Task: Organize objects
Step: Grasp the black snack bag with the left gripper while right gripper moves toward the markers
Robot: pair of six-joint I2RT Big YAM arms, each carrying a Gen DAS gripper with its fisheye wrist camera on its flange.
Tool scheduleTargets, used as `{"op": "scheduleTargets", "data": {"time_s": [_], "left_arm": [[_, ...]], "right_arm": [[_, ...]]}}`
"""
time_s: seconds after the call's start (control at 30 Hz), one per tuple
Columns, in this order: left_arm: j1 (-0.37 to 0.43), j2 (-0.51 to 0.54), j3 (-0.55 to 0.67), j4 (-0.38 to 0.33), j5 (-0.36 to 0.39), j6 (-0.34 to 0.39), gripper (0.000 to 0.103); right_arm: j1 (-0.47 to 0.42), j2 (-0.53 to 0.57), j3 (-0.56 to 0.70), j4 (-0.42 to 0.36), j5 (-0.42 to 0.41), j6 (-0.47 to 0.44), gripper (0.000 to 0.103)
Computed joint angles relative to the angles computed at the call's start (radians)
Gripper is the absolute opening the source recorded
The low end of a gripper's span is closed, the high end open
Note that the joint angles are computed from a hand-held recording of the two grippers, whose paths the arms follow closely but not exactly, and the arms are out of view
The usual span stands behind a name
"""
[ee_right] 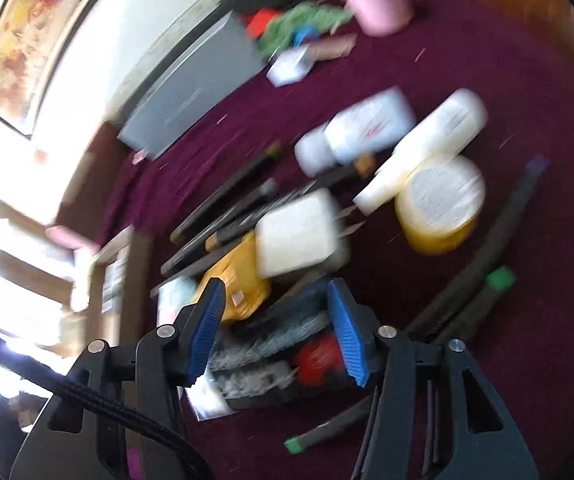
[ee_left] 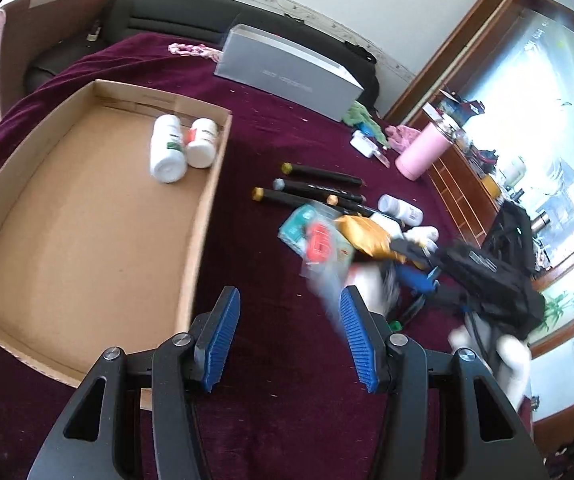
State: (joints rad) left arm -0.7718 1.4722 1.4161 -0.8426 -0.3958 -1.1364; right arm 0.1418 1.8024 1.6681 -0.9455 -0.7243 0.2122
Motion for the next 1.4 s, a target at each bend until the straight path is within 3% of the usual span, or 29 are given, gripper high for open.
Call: {"op": "scheduleTargets", "data": {"time_s": [0.03,0.07,0.1,0.13,0.17,0.2,0.37,0.43,0.7,0.97,1.1,1.2,1.4], "left_arm": [[0.004,-0.003,-0.007,0.001,0.003,-0.01,0.046],[0.009,-0.008,-0.018,0.009,0.009,-0.014,0.046],[0.011,-0.013,-0.028,0.02,0.014,-0.019,0.046],[0.011,-0.017,-0.036,0.025,0.015,-0.022,0.046],[0.009,-0.017,-0.037,0.023,0.011,-0.018,0.046],[0.007,-0.015,-0.037,0.022,0.009,-0.008,0.046],[-0.03,0.051,0.043,-0.046,-0.015,0.165,0.046],[-0.043,0.078,0.07,-0.061,-0.012,0.226,0.046],[-0.066,0.151,0.143,-0.158,-0.031,0.308,0.046],[-0.078,0.189,0.169,-0.163,0.022,0.414,0.047],[-0.08,0.218,0.193,-0.184,0.052,0.393,0.049],[-0.083,0.25,0.224,-0.203,0.082,0.316,0.049],[-0.086,0.289,0.276,-0.217,0.088,0.243,0.05]], "right_arm": [[-0.001,0.013,0.013,-0.055,-0.068,-0.035,0.053],[0.006,0.035,0.031,-0.16,-0.191,-0.115,0.053],[0.014,0.054,0.052,-0.265,-0.259,-0.208,0.053],[0.027,0.068,0.069,-0.384,-0.311,-0.325,0.053],[0.037,0.071,0.073,-0.453,-0.331,-0.402,0.053],[0.046,0.055,0.062,-0.471,-0.325,-0.442,0.054],[0.021,-0.055,-0.034,-0.234,-0.228,-0.3,0.054],[-0.001,-0.071,-0.055,-0.191,-0.23,-0.251,0.056],[-0.062,-0.103,-0.121,-0.091,-0.181,-0.161,0.056],[-0.082,-0.12,-0.156,-0.045,-0.151,-0.126,0.056],[-0.088,-0.133,-0.175,-0.018,-0.147,-0.102,0.056],[-0.097,-0.156,-0.192,0.015,-0.112,-0.082,0.056],[-0.073,-0.175,-0.19,0.016,0.127,-0.08,0.056]]}}
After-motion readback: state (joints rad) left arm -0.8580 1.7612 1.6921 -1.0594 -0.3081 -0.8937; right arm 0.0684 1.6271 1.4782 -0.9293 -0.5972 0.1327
